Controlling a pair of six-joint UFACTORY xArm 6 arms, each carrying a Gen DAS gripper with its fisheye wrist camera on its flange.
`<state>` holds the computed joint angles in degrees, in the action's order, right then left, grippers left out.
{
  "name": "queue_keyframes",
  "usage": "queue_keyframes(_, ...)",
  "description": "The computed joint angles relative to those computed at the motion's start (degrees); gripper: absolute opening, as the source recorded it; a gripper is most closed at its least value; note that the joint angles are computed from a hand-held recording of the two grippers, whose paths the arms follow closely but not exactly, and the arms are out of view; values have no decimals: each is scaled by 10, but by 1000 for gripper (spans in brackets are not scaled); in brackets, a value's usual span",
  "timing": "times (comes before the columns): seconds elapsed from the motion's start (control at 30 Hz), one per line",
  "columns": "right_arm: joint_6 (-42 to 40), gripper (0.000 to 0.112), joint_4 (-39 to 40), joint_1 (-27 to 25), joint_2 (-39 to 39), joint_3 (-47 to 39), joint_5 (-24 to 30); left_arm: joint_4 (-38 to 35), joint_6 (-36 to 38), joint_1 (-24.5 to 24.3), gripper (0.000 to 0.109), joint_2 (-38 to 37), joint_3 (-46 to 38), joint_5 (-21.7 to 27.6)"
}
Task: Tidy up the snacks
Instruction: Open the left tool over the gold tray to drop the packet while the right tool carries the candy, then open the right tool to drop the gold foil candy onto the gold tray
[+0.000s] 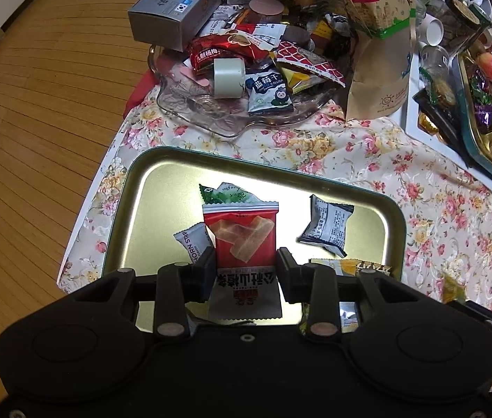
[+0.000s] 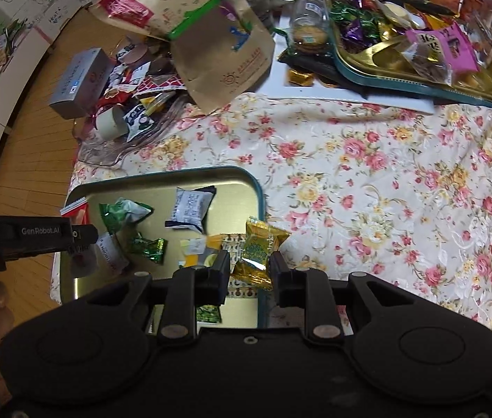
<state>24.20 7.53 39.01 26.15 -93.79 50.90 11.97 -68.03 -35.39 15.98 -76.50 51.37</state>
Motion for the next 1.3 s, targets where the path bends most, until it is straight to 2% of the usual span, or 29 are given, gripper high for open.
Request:
queue_keyframes(0.17, -8, 25, -1, 7, 11, -13, 0, 23, -19, -4, 45, -8, 6, 8)
queue_keyframes(0.37, -12, 25, 2, 10, 18, -22, 3, -4, -4, 1, 47, -32, 42, -44)
queue_keyframes(0.5, -14, 25, 1, 10, 20, -23, 1, 24, -6, -9, 49, -24, 24, -22)
queue_keyframes(0.6, -15, 25, 1, 12, 20, -22, 1, 1, 6, -5, 49, -26, 32, -38)
queue_keyframes(0.77, -25, 26, 11, 16, 13, -15, -17, 29, -6, -14, 49, -16, 10, 3)
queue_keyframes(0.93, -19, 26, -5, 23, 9, -13, -48, -16, 15, -8, 48, -13, 15, -5)
queue_keyframes(1.1, -5, 29, -35, 30, 10, -13, -71, -21, 9, -7, 48, -9, 9, 6)
queue_keyframes(1.17, 1, 36, -41, 31, 14, -19, -71, -25, 11, -6, 48, -10, 11, 3)
queue_keyframes(1.3, -10, 36, -32, 31, 18, -22, -74, -31, 18, -5, 48, -11, 14, 1)
